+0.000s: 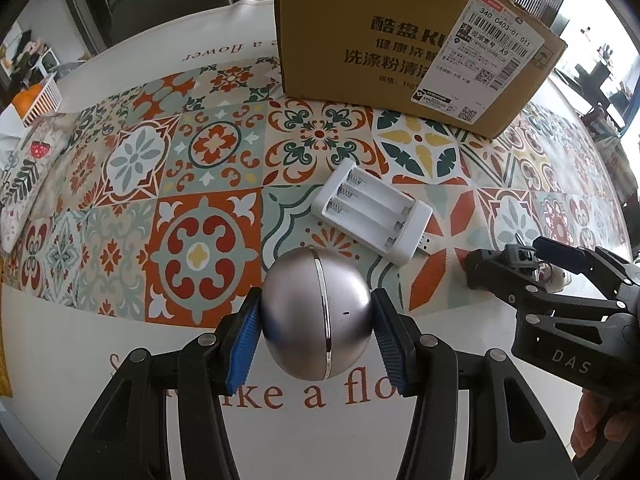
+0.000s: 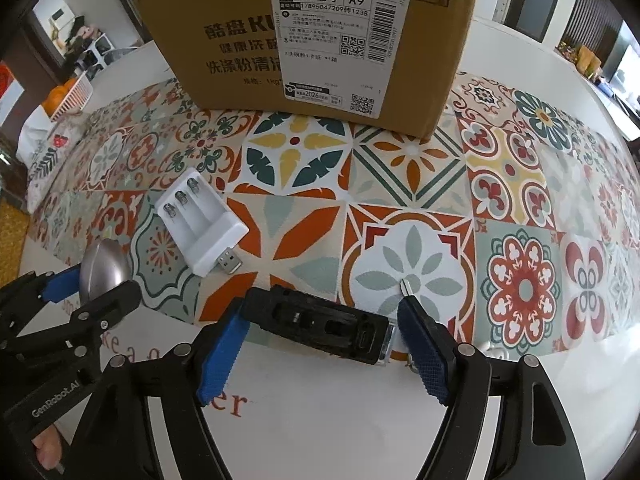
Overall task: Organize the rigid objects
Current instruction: 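Grasp the silver round speaker with the left tool while the right tool grasps the black holder, then carry the speaker and black holder over the box and lower them inside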
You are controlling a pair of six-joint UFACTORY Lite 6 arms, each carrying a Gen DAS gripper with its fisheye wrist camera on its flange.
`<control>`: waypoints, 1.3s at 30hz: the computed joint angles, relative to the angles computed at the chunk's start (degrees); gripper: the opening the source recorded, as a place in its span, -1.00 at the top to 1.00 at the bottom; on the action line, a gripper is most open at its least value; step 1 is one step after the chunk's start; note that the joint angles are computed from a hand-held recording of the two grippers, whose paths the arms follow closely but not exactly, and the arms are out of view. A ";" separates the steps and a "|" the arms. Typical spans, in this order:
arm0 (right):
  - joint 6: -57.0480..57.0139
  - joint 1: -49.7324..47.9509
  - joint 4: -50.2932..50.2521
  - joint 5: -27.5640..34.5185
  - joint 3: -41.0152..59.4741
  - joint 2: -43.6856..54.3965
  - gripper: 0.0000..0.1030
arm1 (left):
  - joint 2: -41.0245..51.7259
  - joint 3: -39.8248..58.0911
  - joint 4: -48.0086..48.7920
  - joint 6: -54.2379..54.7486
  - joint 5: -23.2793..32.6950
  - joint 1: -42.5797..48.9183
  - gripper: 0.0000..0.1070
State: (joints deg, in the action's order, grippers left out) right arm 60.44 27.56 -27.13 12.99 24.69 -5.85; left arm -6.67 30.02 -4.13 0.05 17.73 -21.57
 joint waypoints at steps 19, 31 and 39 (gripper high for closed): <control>2.26 -0.88 -1.92 -2.41 -0.76 3.22 -0.48 | 1.53 0.24 3.57 -3.82 -0.74 -0.73 0.01; -0.07 0.91 0.85 5.19 -3.03 -10.93 -0.48 | -8.46 0.10 5.92 -7.06 4.30 -2.88 0.01; -1.66 2.06 1.14 14.34 -0.55 -22.22 -0.48 | -14.68 4.39 5.39 -6.28 9.20 -3.96 0.01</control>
State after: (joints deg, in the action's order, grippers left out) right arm 58.78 29.62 -25.99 27.33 24.14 -28.07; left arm -21.34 34.41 1.26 -6.23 26.93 -25.53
